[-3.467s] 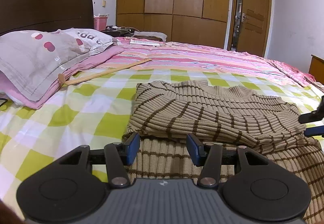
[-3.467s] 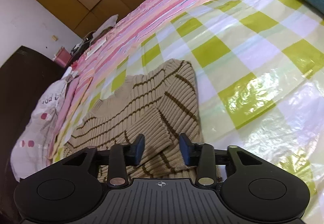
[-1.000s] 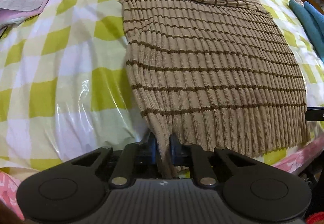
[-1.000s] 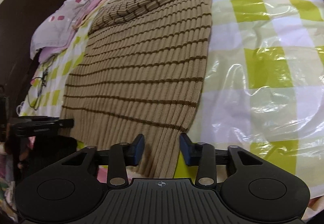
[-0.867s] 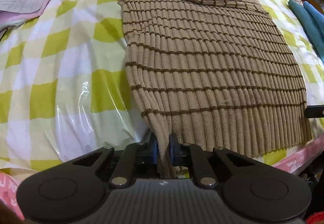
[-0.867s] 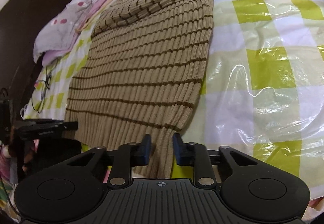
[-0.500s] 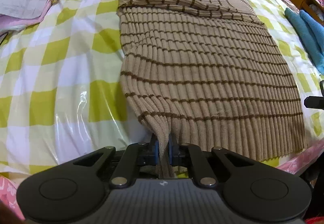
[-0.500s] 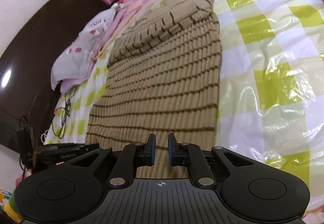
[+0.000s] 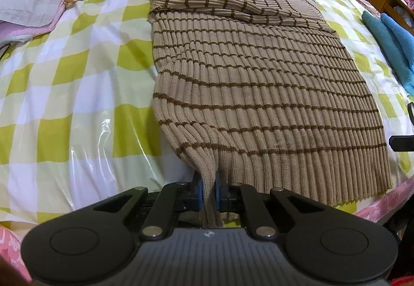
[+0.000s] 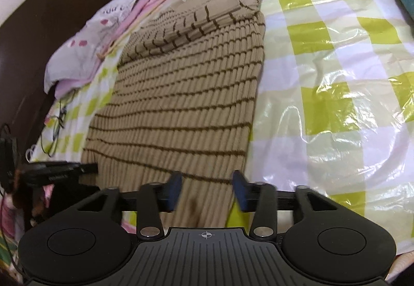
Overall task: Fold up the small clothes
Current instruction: 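Grasp the hem with the right gripper beside the left gripper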
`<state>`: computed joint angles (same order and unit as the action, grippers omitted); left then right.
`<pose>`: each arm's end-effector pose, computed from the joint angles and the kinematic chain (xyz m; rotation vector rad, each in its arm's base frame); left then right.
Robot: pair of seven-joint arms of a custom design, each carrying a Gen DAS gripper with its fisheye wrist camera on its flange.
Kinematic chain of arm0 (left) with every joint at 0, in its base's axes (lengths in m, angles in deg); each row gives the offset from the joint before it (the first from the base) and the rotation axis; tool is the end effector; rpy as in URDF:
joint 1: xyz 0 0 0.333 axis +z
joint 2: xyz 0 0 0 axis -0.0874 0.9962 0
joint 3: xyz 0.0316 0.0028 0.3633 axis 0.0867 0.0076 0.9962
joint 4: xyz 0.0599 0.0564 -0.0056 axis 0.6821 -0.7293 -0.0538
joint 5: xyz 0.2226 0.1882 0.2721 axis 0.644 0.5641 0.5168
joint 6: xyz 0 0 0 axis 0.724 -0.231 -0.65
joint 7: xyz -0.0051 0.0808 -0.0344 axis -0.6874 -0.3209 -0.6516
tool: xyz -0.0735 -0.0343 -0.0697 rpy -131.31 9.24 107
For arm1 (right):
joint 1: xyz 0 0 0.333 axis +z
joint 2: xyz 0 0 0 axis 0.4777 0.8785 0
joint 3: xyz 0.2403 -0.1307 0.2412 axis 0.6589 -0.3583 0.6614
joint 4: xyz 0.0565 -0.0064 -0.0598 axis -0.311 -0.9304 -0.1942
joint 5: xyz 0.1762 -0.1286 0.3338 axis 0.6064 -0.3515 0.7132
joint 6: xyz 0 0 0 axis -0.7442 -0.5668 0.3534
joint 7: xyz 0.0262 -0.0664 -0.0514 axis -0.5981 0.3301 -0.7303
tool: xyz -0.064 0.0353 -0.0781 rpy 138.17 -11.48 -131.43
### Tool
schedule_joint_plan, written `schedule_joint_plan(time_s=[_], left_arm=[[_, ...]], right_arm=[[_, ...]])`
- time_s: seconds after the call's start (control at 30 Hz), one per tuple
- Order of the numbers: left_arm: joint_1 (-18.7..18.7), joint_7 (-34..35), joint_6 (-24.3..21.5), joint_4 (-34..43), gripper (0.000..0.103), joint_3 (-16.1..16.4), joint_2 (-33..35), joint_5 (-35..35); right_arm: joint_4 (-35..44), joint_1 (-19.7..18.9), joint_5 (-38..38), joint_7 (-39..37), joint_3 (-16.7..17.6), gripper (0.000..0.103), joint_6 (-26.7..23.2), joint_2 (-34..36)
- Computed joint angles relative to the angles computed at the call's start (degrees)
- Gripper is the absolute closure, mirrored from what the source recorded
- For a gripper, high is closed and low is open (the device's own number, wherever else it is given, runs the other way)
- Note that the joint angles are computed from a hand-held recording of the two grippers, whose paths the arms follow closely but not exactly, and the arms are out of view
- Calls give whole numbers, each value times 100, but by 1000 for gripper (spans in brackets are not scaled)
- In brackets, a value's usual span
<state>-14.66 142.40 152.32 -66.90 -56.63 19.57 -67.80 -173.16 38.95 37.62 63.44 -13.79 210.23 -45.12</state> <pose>0.5722 -0.2643 0.2922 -1.3051 2.6642 -0.6910 0.3606 0.0946 0.2895 -1.2579 2.1165 -0.1794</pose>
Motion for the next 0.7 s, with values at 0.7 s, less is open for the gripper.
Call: schedule_joint_plan(time_s=[0.7], left_arm=[[-152, -70, -253, 80, 87, 202, 25, 243]], right_arm=[[359, -627, -1994, 1305, 50, 87, 173, 606]])
